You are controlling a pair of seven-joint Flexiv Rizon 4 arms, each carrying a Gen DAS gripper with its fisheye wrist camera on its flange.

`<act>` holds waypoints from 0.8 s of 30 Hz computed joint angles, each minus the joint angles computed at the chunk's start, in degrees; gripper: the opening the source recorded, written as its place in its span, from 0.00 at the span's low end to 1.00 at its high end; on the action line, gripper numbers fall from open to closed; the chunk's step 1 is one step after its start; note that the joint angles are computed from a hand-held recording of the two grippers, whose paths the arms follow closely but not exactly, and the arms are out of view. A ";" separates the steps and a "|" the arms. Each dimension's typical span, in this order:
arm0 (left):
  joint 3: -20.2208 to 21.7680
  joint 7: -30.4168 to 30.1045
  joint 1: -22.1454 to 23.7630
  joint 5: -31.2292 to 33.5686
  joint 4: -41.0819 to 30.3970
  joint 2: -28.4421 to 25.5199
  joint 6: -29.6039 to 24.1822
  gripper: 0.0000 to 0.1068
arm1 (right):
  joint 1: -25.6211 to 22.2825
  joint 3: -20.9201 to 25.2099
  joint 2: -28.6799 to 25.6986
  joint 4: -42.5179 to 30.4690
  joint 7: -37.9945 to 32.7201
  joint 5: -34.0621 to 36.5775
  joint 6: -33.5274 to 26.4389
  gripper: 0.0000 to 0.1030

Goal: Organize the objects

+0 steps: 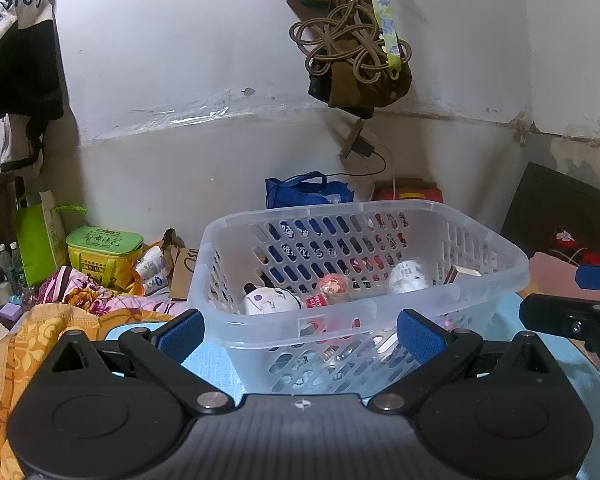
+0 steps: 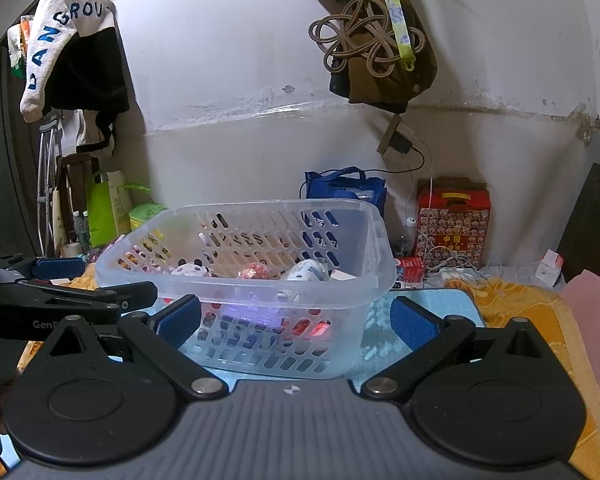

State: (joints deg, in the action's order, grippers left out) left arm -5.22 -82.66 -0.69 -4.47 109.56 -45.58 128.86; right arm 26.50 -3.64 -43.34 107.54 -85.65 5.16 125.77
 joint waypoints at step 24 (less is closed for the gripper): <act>0.01 -0.11 0.10 0.50 0.17 0.31 -1.00 0.96 | 0.45 -0.26 -0.07 -0.09 -0.81 0.74 0.22 1.00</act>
